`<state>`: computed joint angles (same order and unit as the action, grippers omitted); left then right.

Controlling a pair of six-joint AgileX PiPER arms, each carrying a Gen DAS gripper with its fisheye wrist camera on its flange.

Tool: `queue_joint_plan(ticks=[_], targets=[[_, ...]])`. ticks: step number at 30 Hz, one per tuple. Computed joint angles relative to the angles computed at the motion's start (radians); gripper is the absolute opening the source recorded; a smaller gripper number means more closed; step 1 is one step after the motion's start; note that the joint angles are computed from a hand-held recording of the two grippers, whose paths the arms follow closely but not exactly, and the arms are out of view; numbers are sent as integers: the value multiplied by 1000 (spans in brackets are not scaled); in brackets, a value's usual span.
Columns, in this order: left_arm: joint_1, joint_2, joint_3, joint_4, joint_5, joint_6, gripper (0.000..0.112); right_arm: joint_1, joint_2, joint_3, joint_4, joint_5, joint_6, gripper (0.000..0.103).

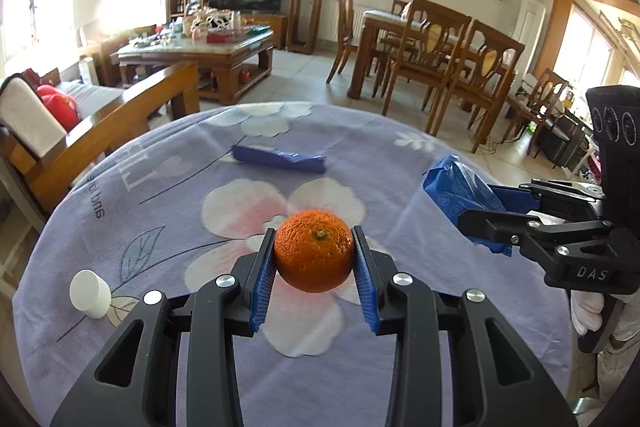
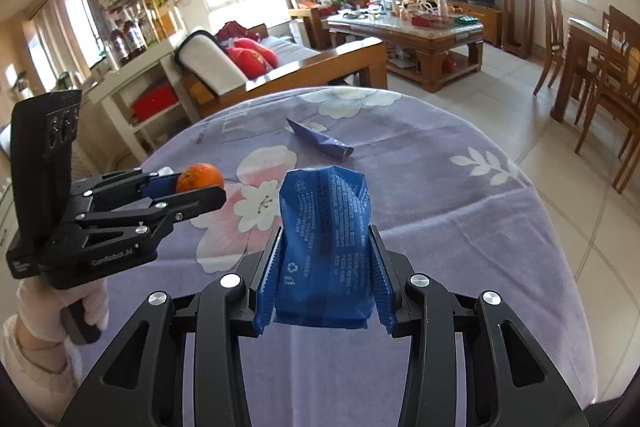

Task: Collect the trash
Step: 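Carry the orange and blue wrapper over the black bin with both tools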

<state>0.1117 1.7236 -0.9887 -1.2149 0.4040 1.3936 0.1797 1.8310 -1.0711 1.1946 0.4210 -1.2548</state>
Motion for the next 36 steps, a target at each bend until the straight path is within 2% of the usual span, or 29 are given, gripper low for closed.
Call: queue_joint_plan(ticks=[5, 10, 17, 23, 26, 30, 33, 36], targets=[[-104, -101, 88, -108, -29, 78, 36, -125, -160, 181, 140, 62, -181, 40], [-262, -165, 131, -168, -89, 94, 36, -307, -292, 326, 180, 148, -290, 40], [-500, -158, 107, -175, -191, 43, 36, -711, -387, 433, 110, 356, -405, 40], [-707, -90, 35, -111, -273, -59, 36, -1068, -347, 428, 33, 532, -503, 40], [-798, -35, -28, -7, -292, -170, 36, -1226, -300, 395, -11, 597, -538, 40], [-892, 53, -134, 171, -279, -343, 36, -1388, -226, 334, -60, 648, -565, 41], [-949, 122, -212, 177, -264, -346, 36, -1492, -161, 271, -90, 677, -578, 41], [-992, 187, -286, 273, -247, -441, 36, -1580, -90, 202, -113, 702, -579, 41]])
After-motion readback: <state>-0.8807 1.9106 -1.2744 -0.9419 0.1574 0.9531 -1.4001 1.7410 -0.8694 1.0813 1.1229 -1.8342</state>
